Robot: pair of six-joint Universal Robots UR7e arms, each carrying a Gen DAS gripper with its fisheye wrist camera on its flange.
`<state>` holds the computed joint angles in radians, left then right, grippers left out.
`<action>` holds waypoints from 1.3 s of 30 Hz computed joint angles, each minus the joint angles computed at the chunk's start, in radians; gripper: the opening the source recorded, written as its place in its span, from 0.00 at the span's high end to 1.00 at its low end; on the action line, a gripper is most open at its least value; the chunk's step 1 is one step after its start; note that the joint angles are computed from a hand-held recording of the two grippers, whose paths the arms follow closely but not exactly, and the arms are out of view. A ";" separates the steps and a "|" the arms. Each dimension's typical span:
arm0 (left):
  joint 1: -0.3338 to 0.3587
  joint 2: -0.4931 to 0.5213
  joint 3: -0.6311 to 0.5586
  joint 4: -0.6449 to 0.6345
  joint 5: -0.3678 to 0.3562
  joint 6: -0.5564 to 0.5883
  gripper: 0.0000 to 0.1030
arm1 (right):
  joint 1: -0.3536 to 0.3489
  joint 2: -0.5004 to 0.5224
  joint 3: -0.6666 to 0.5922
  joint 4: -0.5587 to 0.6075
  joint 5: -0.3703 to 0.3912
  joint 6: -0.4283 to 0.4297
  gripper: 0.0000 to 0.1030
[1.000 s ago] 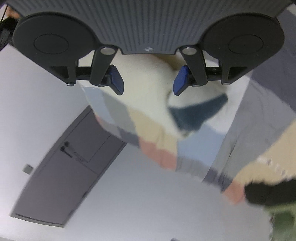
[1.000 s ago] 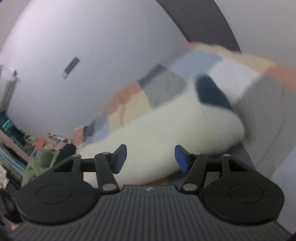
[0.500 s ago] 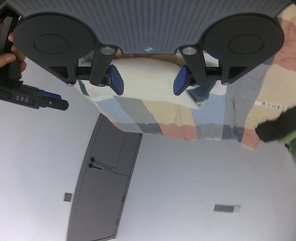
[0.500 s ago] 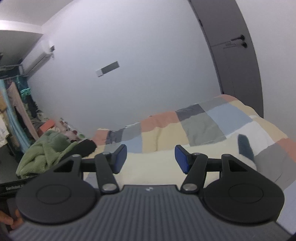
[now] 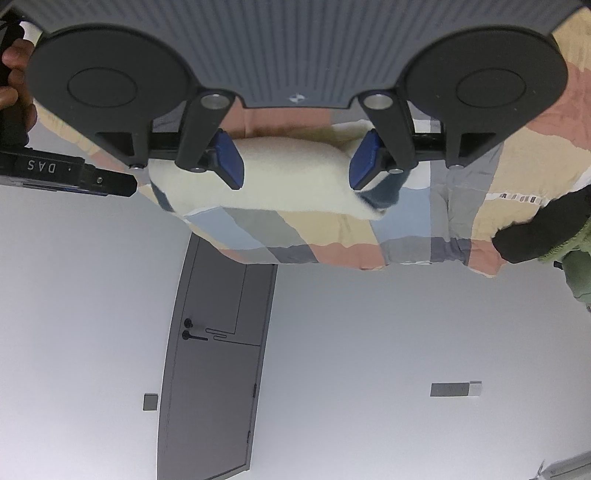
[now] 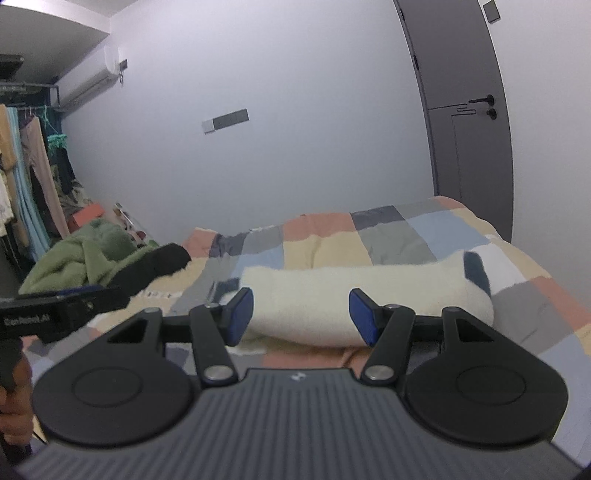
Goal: Fold large clothes
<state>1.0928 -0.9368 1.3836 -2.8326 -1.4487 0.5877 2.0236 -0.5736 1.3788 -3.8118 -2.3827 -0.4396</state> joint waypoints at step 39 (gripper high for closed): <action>0.001 -0.018 0.074 -0.050 0.073 -0.024 0.00 | 0.022 0.060 -0.032 -0.048 -0.150 -0.042 0.00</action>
<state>1.0934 -0.9548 1.4580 -2.8822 -1.3753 0.5632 2.0454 -0.5139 1.3465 -3.8596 -2.5329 -0.4812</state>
